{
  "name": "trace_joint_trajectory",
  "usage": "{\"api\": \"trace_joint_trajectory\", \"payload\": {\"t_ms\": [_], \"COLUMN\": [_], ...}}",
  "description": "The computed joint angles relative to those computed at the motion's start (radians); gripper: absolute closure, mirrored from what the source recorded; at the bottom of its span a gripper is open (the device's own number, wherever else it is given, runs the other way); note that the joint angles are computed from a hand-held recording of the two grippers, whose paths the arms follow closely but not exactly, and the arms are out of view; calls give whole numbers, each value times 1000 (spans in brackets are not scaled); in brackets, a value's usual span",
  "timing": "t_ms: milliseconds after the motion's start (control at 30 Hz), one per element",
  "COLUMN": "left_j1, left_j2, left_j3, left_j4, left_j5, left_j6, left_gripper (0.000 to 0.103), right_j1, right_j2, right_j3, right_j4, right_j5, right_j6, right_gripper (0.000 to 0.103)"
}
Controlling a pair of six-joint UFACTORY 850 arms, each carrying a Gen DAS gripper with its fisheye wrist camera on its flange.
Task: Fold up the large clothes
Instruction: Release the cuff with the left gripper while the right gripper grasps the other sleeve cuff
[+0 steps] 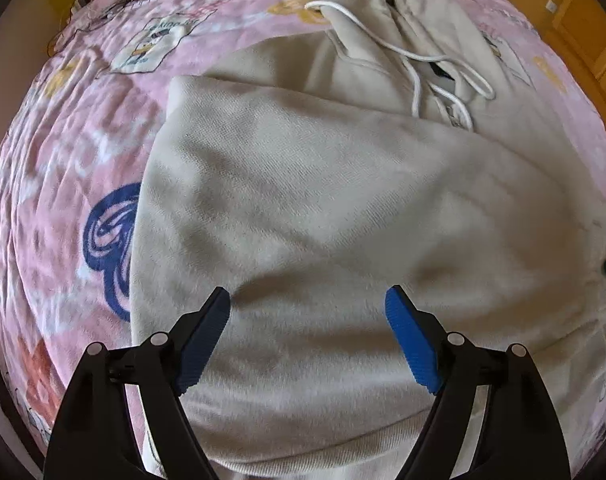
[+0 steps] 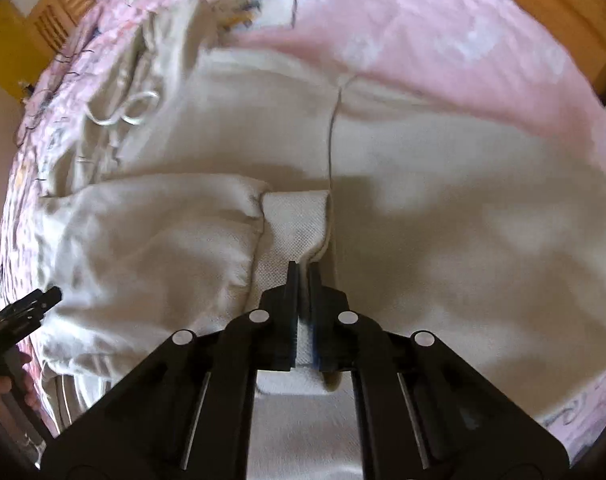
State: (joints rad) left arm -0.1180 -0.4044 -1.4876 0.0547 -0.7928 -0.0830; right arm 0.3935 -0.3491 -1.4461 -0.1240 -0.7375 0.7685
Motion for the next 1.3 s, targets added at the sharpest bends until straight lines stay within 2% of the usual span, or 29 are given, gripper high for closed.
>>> {"api": "trace_joint_trajectory", "payload": {"t_ms": [167,300,400,600,700,733,767,800,867,967,1033,1067,1133,1167,1200,1300], "left_j1": [-17,-21,-21,-39,-51,-55,-64,-73,-94,-144,-195,-212,-265,-288,-313,-385], "left_j2": [37,18,10,4,7,6,9,13,10,10,6,-2,-20,-24,-33,-69], "left_j3": [34,45,74,83,74,66,60,54,24,-21,-59,-80,-129,-143,-164,-240], "left_j4": [-8,16,45,112,152,163,178,185,189,172,146,131,90,73,59,30], "left_j5": [25,11,25,45,24,10,-6,-18,-41,-66,-79,-87,-107,-112,-122,-143], "left_j6": [1,-53,-91,-140,-161,-167,-178,-184,-184,-183,-187,-185,-195,-201,-206,-207], "left_gripper": [23,22,20,16,17,18,18,18,18,17,17,16,16,16,16,16], "right_j1": [20,16,2,31,17,11,5,3,-22,-116,-221,-296,-390,-478,-535,-764], "right_j2": [92,65,41,-1,33,66,101,136,230,408,546,620,705,760,783,868], "right_j3": [21,27,71,79,101,130,159,192,271,405,498,540,582,608,618,669], "right_j4": [-158,-229,-188,-284,-288,-299,-319,-346,-362,-281,-200,-162,-159,-137,-110,45], "right_j5": [-11,-83,-72,-101,-76,-67,-66,-61,-34,5,24,18,-8,-26,-32,-14], "right_j6": [117,173,156,217,235,254,284,326,368,377,366,338,324,282,243,73], "right_gripper": [100,100,100,96,82,66,40,32,31,31,31,31,31,31,31,30]}}
